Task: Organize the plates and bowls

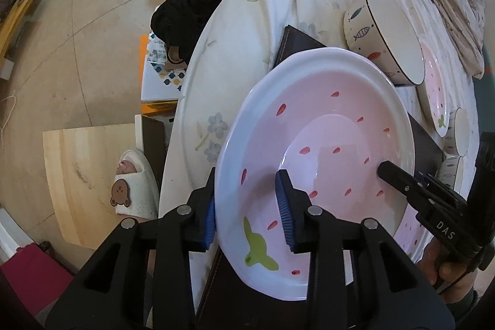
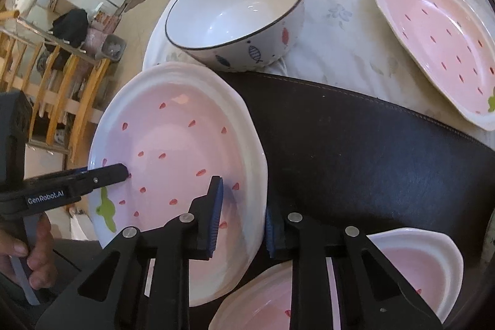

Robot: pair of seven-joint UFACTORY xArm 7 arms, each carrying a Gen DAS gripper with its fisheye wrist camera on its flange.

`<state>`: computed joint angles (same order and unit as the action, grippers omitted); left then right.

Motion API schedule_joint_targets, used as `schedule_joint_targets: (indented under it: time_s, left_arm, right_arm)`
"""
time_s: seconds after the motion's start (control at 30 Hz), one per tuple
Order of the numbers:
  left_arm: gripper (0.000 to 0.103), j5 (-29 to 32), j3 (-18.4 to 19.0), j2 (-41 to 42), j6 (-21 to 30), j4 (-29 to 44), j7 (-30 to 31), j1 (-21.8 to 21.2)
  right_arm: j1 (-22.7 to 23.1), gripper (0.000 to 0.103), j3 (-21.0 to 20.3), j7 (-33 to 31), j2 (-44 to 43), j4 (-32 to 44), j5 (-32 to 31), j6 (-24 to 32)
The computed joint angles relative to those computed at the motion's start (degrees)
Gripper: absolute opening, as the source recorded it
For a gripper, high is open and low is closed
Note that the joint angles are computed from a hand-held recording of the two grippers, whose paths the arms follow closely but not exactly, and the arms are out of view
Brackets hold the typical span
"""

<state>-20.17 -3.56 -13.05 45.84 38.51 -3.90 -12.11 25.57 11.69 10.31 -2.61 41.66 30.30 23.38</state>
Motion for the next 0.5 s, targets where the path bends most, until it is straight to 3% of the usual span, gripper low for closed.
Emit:
schedule_joint_targets:
  time_s: [0.5]
  left_arm:
    - [0.026,-3.6,0.5,-2.7,-0.6,-0.5,0.1,-0.6]
  right_arm:
    - [1.4,0.018,-1.1,1.5,-6.5,-4.5,-1.1,-4.7]
